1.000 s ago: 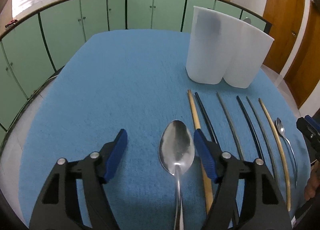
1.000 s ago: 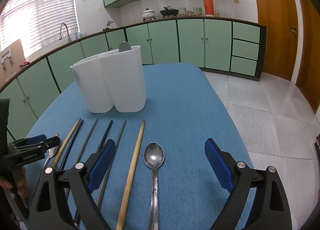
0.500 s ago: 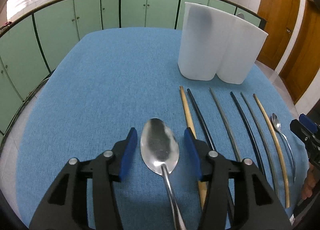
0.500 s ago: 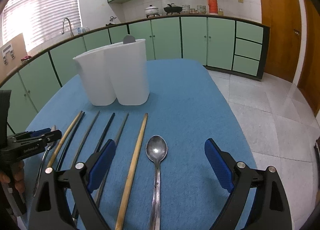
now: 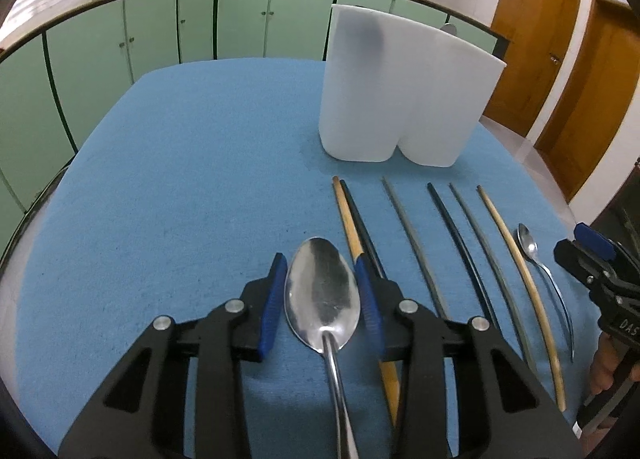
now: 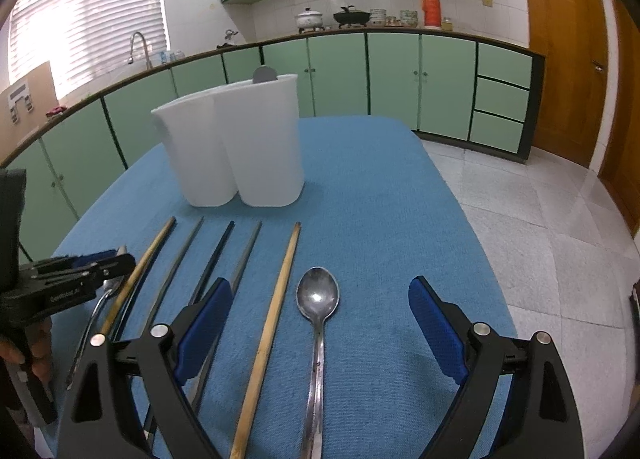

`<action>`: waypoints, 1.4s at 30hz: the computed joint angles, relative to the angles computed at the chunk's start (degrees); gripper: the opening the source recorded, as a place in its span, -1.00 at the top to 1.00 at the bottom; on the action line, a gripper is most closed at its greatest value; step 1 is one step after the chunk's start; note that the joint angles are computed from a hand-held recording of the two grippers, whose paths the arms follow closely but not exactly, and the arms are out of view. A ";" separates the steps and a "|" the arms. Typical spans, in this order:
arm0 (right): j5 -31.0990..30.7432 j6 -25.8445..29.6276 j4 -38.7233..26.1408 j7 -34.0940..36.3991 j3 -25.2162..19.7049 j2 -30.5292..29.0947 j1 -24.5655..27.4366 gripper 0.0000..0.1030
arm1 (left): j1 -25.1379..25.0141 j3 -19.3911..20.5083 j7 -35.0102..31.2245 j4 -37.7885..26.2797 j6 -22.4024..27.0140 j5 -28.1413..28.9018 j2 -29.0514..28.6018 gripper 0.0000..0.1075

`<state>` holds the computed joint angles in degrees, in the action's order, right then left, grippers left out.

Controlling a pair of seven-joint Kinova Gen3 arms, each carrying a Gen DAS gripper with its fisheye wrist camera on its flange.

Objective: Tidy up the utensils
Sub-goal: 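Grasp the large silver spoon with the left tool while the right tool grasps the small silver spoon, then lift both spoons and carry them over the white utensil holder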

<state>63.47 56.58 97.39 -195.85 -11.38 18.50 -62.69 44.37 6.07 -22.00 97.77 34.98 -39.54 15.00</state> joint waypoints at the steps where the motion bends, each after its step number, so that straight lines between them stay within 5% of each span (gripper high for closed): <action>1: -0.08 -0.02 -0.14 0.37 -0.05 0.12 0.05 -0.62 | 0.08 -0.11 0.33 0.15 -0.18 -0.16 -0.11 0.36; 12: -5.97 -3.54 -1.84 6.23 0.87 0.85 2.45 0.01 | -0.23 0.02 1.89 1.30 -1.24 -1.36 -0.91 0.36; 20: -10.22 -6.01 -3.03 9.92 2.32 1.52 3.55 0.19 | -0.89 0.18 1.34 1.66 -1.94 -0.85 -1.16 0.36; 23: -12.17 -5.83 -3.90 12.06 2.41 1.85 4.01 0.45 | -0.81 0.12 1.43 1.67 -1.77 -1.01 -1.20 0.36; 33: -14.23 -2.48 -6.65 17.31 3.21 3.14 2.57 0.45 | -0.17 0.52 3.13 1.91 -0.95 -2.94 -1.58 0.36; 42: -11.71 -2.46 -4.65 13.15 3.76 1.21 0.94 0.47 | 1.00 0.73 5.71 2.37 0.02 -4.98 -2.55 0.36</action>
<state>51.75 54.12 92.74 -182.70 -7.62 19.71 -61.74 45.37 6.80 -16.30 100.14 34.99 -44.52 12.45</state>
